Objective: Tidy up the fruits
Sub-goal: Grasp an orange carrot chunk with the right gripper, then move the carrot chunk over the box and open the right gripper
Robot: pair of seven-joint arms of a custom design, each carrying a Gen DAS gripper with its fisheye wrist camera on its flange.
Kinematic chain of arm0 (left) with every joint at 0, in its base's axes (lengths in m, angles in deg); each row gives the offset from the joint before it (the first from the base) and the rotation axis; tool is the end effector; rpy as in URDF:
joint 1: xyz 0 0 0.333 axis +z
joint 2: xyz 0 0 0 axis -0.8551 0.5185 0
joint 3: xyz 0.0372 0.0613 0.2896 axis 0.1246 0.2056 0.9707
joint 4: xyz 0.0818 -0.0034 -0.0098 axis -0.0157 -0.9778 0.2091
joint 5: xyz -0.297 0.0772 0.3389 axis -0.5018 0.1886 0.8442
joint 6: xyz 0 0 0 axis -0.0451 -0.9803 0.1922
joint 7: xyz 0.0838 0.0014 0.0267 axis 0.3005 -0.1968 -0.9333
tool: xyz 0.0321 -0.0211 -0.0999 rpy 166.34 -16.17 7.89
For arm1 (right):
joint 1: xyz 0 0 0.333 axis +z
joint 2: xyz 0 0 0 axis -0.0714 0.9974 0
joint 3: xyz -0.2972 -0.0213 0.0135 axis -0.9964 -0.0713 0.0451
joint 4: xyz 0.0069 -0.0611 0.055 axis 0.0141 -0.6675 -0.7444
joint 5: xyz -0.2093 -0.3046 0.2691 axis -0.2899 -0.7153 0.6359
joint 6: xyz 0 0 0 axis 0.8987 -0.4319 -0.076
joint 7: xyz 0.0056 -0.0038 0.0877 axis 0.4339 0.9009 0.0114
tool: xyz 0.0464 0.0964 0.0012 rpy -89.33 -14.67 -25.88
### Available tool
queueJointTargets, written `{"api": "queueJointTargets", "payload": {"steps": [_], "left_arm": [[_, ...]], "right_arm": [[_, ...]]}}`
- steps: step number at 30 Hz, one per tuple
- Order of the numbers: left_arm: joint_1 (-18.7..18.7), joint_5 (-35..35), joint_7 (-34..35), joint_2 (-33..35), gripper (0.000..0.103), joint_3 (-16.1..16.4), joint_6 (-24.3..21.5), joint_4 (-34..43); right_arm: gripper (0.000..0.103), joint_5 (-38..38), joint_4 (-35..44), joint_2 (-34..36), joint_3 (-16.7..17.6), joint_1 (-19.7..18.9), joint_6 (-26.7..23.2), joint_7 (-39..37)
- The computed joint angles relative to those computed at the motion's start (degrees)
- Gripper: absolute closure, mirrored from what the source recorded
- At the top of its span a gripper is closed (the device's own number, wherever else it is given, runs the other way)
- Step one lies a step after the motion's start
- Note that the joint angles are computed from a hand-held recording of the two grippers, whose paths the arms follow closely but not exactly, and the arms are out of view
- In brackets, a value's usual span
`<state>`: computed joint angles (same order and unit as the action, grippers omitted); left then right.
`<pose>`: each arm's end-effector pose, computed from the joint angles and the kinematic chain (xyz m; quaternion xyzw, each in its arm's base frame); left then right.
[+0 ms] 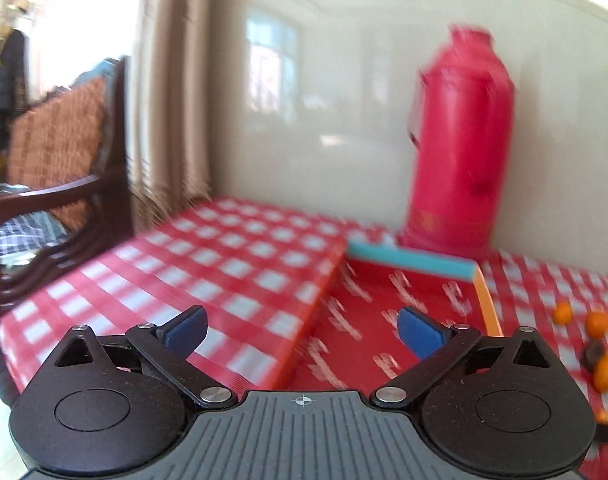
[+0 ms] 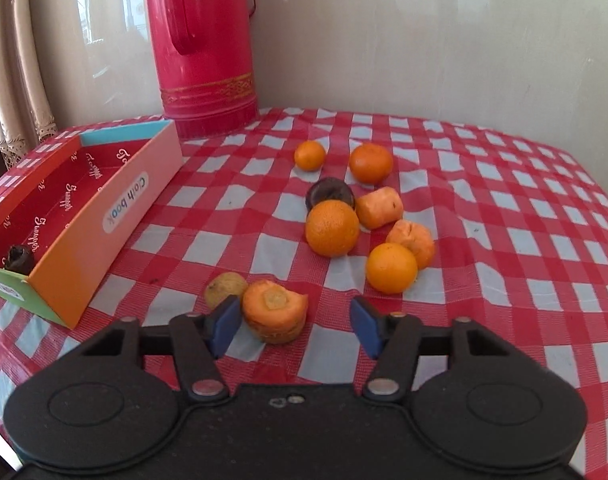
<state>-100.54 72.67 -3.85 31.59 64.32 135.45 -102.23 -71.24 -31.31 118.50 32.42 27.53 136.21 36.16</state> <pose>0.6767 -0.4982 0.3472 -0.7096 0.4487 -0.3000 0.4528 0.7200 0.2352 0.3153 -0.6837 0.6099 -0.2462 0.3161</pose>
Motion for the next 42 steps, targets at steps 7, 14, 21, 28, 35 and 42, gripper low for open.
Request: {"api": "queueJointTargets", "payload": {"steps": [7, 14, 21, 28, 35, 42], "left_arm": [[1.48, 0.3, -4.92, -4.55, 0.002, -0.92, -1.98, -6.54], [3.36, -1.78, -8.71, -7.07, 0.002, -2.6, -7.17, -10.21], [6.87, -7.8, -16.46, -11.26, 0.001, -5.17, -13.16, -16.19], [8.93, -9.46, -19.63, -13.51, 0.001, -6.99, -16.3, -20.01], [9.93, -9.05, -19.61, -14.49, 0.001, -7.92, -17.86, -21.74], [10.31, -9.07, -19.21, -13.88, 0.001, -8.35, -17.6, -20.87]], "right_arm": [[0.068, 0.89, 3.42, 2.27, 2.21, -1.65, -1.87, -1.39], [0.075, -0.4, 2.23, 2.85, -3.71, 3.73, 2.34, 2.79], [0.075, -1.42, 1.47, 1.92, 6.57, -3.74, 17.69, -0.87], [0.075, -10.77, 13.77, 10.31, 28.59, -18.26, 13.38, -8.55], [0.073, -8.62, 16.72, 12.86, 28.75, -15.57, 9.57, -16.0], [0.039, -2.12, 12.63, 10.5, 27.57, -14.97, 16.26, -19.29]]}}
